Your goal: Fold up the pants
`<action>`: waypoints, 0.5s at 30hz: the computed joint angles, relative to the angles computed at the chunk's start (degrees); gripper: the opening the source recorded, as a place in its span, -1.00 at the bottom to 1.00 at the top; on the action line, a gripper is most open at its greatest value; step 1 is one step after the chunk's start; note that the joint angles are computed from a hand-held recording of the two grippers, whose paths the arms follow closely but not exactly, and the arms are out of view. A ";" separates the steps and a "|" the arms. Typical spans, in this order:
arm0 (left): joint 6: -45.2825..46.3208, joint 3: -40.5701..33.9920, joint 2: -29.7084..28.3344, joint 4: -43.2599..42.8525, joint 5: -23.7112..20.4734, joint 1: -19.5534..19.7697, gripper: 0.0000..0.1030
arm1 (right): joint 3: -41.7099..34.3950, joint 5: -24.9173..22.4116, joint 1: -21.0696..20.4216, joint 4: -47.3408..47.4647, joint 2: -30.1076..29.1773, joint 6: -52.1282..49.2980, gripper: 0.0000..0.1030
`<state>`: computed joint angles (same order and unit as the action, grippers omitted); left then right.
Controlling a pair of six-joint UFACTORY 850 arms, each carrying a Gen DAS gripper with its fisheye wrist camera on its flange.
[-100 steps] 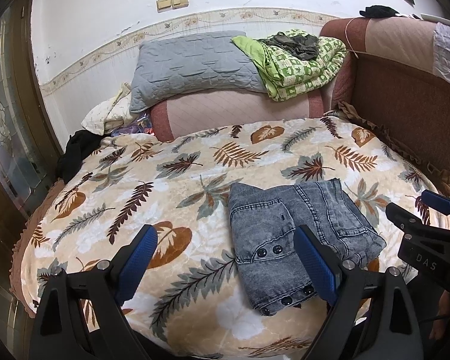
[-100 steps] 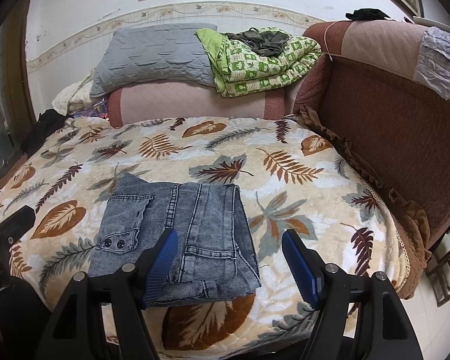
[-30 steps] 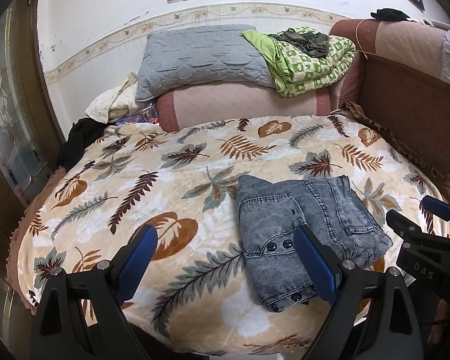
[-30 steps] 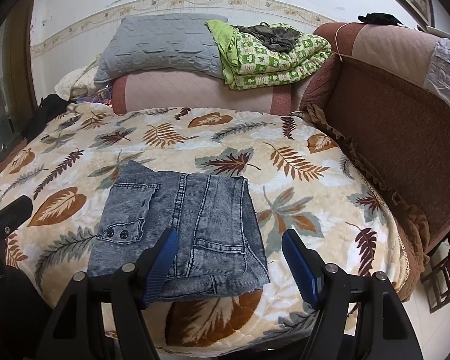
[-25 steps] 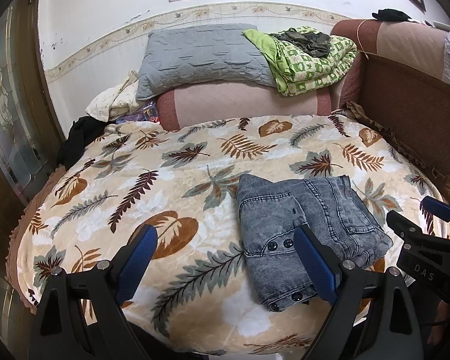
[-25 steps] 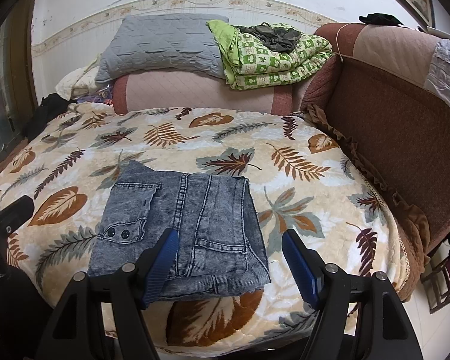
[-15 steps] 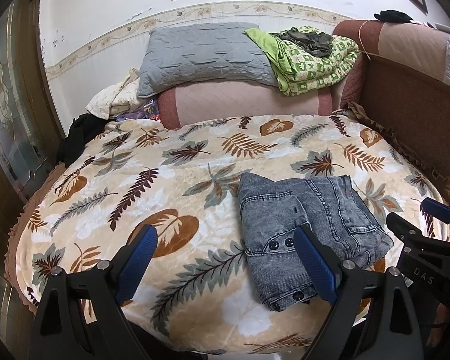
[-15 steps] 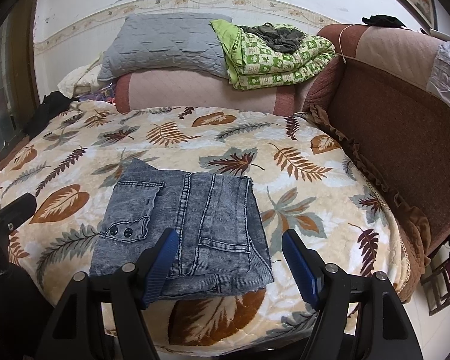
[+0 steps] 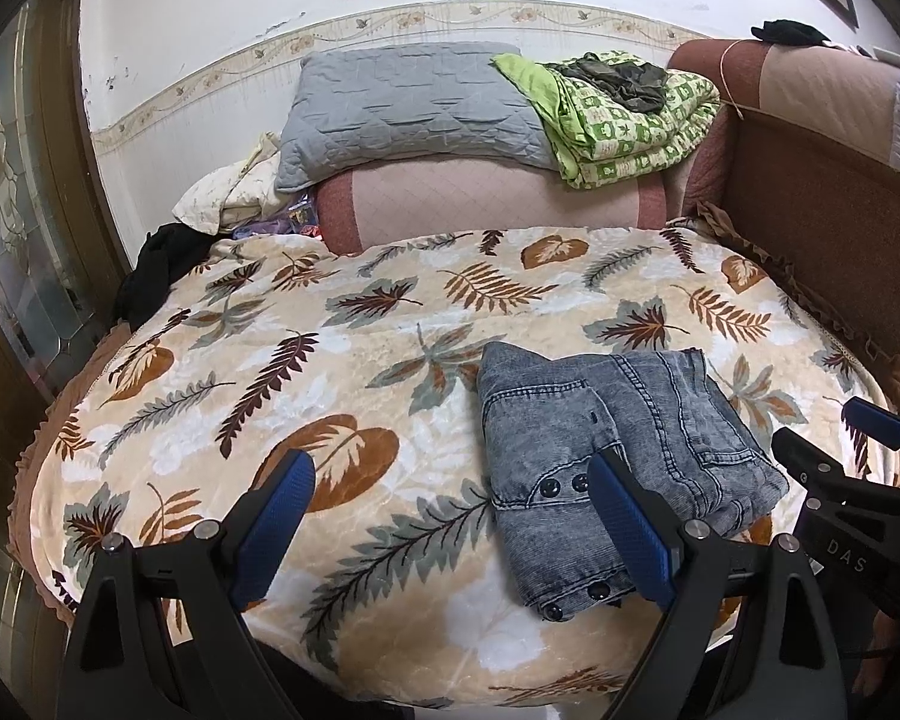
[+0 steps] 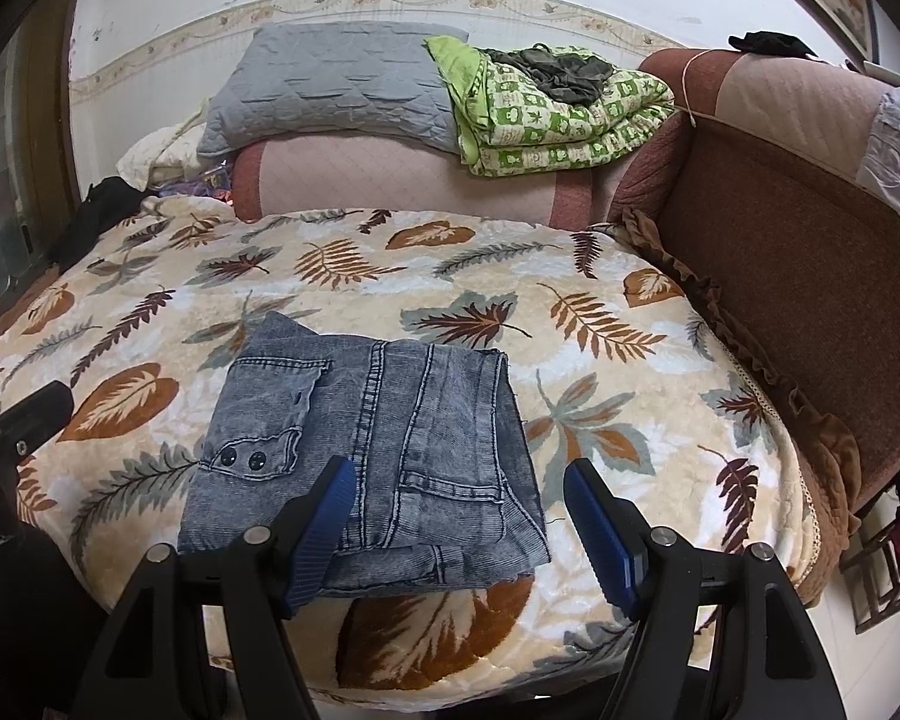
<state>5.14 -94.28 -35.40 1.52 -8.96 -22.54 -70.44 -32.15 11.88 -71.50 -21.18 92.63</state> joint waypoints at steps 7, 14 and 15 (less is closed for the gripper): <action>-0.60 0.25 0.02 0.58 0.35 0.01 0.79 | -0.15 -0.14 0.03 0.02 -0.15 0.05 0.46; -0.89 0.05 0.01 0.67 0.32 0.06 0.79 | -0.45 -0.27 0.12 0.18 -0.26 -0.68 0.46; -0.79 0.05 0.02 0.56 0.31 0.07 0.79 | -0.52 -0.30 0.13 0.29 -0.27 -0.79 0.46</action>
<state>4.35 -94.23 -35.38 2.08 -8.64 -22.47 -70.95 -32.44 12.01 -71.21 -21.45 91.84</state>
